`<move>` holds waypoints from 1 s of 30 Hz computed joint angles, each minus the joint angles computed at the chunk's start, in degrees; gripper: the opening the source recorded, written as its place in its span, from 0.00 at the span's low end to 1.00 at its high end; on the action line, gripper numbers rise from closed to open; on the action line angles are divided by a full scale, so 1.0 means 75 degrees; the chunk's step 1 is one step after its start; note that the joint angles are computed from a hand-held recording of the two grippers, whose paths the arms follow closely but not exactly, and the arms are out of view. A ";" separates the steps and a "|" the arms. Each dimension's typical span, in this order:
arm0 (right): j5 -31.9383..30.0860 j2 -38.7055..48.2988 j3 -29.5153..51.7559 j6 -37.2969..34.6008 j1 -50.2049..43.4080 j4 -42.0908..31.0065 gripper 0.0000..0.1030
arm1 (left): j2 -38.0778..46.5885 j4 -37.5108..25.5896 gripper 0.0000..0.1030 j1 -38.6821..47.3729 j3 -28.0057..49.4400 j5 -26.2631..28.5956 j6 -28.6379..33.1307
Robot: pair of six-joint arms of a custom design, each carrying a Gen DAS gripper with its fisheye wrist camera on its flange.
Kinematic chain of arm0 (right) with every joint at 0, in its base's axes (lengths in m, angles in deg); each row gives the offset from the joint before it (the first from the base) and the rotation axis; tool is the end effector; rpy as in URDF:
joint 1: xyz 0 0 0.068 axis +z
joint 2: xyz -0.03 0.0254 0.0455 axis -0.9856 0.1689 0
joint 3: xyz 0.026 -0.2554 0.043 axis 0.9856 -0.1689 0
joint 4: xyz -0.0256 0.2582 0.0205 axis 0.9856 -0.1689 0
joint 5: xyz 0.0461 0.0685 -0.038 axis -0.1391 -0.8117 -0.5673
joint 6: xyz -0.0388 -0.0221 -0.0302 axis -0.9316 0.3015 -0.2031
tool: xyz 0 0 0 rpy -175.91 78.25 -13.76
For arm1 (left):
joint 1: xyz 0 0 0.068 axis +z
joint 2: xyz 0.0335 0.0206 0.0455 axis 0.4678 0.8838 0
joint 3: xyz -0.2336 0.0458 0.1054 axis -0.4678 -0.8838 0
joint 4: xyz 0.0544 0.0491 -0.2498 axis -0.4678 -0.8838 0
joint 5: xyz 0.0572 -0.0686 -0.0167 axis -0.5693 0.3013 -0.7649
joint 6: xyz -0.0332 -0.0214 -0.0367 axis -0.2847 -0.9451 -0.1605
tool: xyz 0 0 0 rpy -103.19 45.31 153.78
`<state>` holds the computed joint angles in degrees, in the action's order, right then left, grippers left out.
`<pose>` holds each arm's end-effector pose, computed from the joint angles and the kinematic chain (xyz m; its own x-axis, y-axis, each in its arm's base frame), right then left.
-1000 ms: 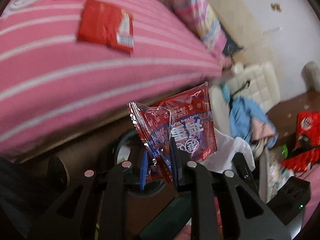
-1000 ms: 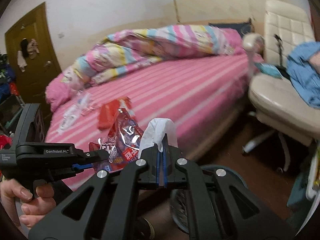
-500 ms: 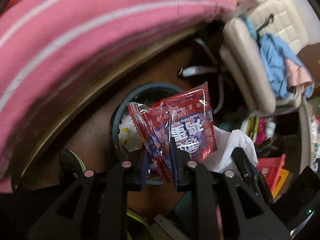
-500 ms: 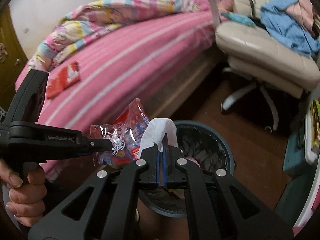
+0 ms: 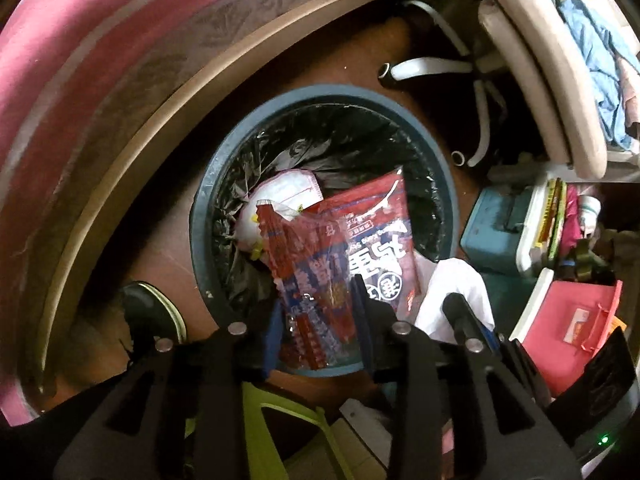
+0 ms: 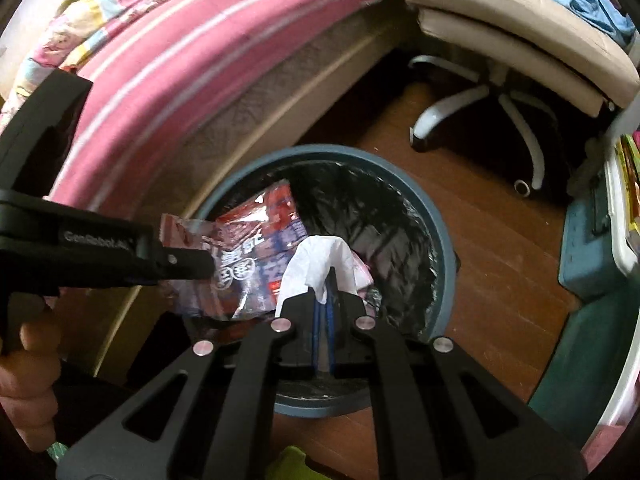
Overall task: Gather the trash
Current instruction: 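Open both tools to drop the bag and tissue into the bin, then move both open tools back from the bin to the bed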
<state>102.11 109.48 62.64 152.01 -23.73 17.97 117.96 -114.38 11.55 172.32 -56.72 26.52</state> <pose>0.2003 0.2746 0.0585 -0.6557 0.6221 -0.4279 0.6277 0.7641 0.1490 0.3984 -0.1288 0.0343 -0.7985 0.6003 0.0451 0.5474 0.7552 -0.3607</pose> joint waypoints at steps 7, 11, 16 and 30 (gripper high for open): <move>-0.0038 -0.0020 -0.0164 0.0448 0.0188 -0.0311 0.38 | 0.0072 0.0015 0.47 -0.0140 0.0097 -0.0099 -0.0198; 0.0015 -0.0207 -0.0083 0.0584 0.0316 -0.0798 0.46 | -0.0066 0.0023 0.54 -0.0036 0.0022 -0.0020 -0.0288; 0.0462 -0.0552 0.0413 0.0986 0.0669 -0.1928 0.60 | -0.0562 0.0173 0.70 0.0180 -0.0250 0.0142 -0.0461; 0.2790 0.0159 0.5495 0.0025 0.1030 -0.5976 0.80 | -0.2993 0.0349 0.83 0.1905 -0.0913 0.1585 -0.0741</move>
<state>123.03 110.67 103.86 152.20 -16.01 -26.85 95.51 -111.76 25.84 165.47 -44.84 20.96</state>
